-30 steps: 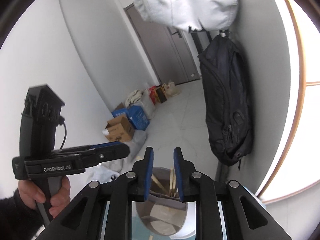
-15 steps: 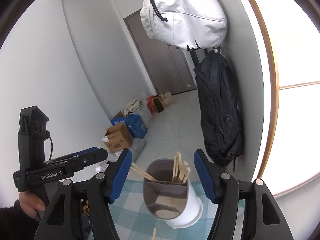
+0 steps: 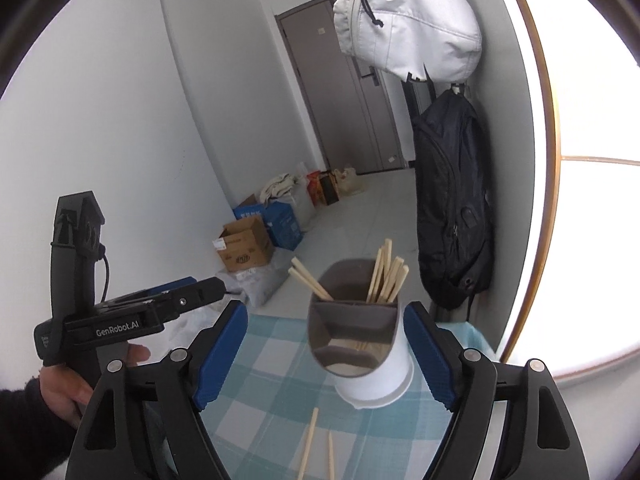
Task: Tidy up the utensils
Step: 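Withdraw both open tools and lower them toward the last two chopsticks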
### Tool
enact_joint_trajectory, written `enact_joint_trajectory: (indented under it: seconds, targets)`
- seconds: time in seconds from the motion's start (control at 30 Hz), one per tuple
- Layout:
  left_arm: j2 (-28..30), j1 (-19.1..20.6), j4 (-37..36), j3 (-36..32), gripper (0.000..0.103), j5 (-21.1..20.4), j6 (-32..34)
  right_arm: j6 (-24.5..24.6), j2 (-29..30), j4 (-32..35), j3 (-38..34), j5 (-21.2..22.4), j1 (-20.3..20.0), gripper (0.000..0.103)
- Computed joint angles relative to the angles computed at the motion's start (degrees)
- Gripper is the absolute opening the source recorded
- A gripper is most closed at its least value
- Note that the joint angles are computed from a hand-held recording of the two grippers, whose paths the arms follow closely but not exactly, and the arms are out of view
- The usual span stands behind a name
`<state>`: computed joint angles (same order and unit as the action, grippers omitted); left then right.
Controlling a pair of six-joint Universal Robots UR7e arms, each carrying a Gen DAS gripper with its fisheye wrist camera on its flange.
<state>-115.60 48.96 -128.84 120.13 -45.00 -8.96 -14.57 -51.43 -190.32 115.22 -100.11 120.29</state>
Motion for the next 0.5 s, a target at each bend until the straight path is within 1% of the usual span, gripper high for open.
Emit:
enact_joint_trajectory:
  seconds: [0.1, 0.23, 0.27, 0.33, 0.4, 0.43, 0.47, 0.5]
  targets:
    - [-1.3, 0.48, 0.18, 2.12, 0.081, 1.8, 0.01, -0.2, 0.68, 3.92, 0.35, -0.74, -0.41, 0.082]
    - [-2.57, 3.35, -0.63, 4.22, 0.081, 0.71, 0.55, -1.13, 2.61, 10.05, 0.18, -3.3, -0.46, 0.082]
    - [-2.83, 3.9, -0.8, 4.68, 0.081, 0.5, 0.45, -1.51, 3.43, 11.35, -0.01, -4.34, -0.42, 0.08]
    - [-3.31, 5.5, -1.09, 5.67, 0.081, -0.14, -0.14, -2.4, 4.76, 14.12, -0.34, -5.2, -0.75, 0.073]
    - [-3.7, 7.03, -1.64, 6.44, 0.081, -1.17, -0.03, -2.43, 6.43, 17.07, -1.33, -6.37, -1.09, 0.064]
    - [-3.95, 7.59, -1.76, 6.93, 0.081, -0.98, -0.02, -2.38, 7.09, 18.34, -1.82, -7.0, -1.2, 0.06]
    - [-4.13, 8.04, -1.77, 7.19, 0.081, -0.89, 0.0, -2.35, 7.9, 19.53, -2.48, -7.72, -1.34, 0.053]
    - [-4.3, 8.52, -2.09, 7.36, 0.081, -1.13, 0.49, -2.43, 8.87, 20.89, -3.22, -7.92, -1.59, 0.048]
